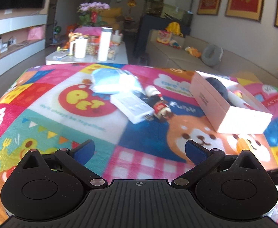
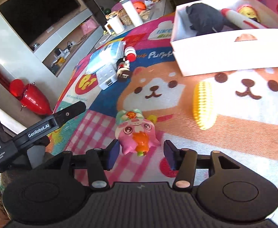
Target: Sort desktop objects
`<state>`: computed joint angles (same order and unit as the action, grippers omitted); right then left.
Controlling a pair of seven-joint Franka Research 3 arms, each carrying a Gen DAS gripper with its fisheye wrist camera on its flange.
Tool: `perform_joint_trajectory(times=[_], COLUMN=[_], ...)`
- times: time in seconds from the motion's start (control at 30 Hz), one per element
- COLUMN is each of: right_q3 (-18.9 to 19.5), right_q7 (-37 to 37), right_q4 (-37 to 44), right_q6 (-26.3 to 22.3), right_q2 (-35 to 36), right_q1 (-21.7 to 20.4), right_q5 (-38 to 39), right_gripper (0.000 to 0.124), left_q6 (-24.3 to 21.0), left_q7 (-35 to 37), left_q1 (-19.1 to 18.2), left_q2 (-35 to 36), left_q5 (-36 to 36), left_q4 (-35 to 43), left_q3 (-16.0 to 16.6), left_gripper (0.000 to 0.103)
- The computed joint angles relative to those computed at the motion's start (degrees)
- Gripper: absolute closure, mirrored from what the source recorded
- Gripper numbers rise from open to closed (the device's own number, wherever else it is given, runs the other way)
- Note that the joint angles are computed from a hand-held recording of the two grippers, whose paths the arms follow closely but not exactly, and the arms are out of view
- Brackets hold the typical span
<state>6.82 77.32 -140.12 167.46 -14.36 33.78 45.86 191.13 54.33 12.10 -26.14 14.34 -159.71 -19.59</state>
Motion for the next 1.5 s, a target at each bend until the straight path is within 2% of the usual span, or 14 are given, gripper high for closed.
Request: perform_joint_trajectory(times=[0.07,0.13,0.17,0.23,0.3,0.43,0.57,0.8,0.9,0.93,1.07,1.2,1.33,1.5], right_q3=[5.28,15.28,20.29,28.54,34.66,40.97,35.10,36.85,39.69,40.53,42.17,43.92,40.19,28.10], right_q7=[-3.29,-6.14,-3.38,13.39,29.70,35.23,37.09,41.88,43.85,44.51,46.55,47.98,47.75,43.24], right_q4=[-2.43,-4.83,-6.36,-10.24,-12.35,-13.74,-15.45,-15.40,-14.51,-14.16,-12.97,-11.25,-11.80,-12.85], right_q6=[2.12,5.31,7.62,12.19,13.21,15.49,18.65,17.44,15.23,14.49,11.63,7.65,8.64,12.74], right_q2=[-2.40,-4.92,-6.17,-8.57,-11.11,-12.88,-11.00,-11.78,-12.80,-13.08,-13.73,-14.38,-13.21,-9.99], right_q1=[-5.20,-15.03,-20.04,-30.04,-40.05,-48.60,-43.70,-46.09,-49.16,-50.08,-52.11,-53.98,-50.51,-37.25], right_q5=[4.04,8.52,6.52,-9.54,-26.21,-28.59,-29.48,-34.47,-37.58,-38.63,-42.70,-47.52,-50.23,-51.13], right_gripper=[0.059,0.050,0.044,0.037,0.036,0.032,0.023,0.021,0.021,0.021,0.021,0.021,0.021,0.022], left_q6=[-0.95,-2.12,-2.69,-3.44,-4.32,-6.17,-7.01,-5.44,-4.60,-4.41,-3.46,-3.51,-5.26,-4.01], left_q7=[1.01,2.55,3.88,6.54,8.63,10.57,8.32,0.26,-0.53,-0.43,-1.25,-2.88,-4.40,-5.71], left_q1=[-4.92,-11.73,-16.00,-21.89,-24.53,-25.76,-19.77,-1.78,-0.61,-0.65,4.42,12.87,10.21,7.75], left_q2=[0.04,0.43,0.84,1.43,2.10,3.88,5.22,4.70,5.06,5.23,4.08,-0.21,-0.32,0.23], left_q5=[1.35,2.95,3.95,5.31,5.92,5.30,5.00,8.36,9.85,10.28,11.18,10.26,10.81,11.11], left_q4=[-0.02,0.17,0.35,0.72,1.29,2.91,4.39,6.03,6.48,6.57,6.44,5.53,4.47,3.46], left_q3=[3.49,8.64,11.81,15.72,16.32,14.63,7.58,-9.20,-10.05,-10.07,-15.08,-22.71,-18.51,-15.03], left_gripper=[0.000,0.000,0.000,0.000,0.000,0.000,0.000,0.000,0.010,0.022,0.024,0.025,0.022,0.007])
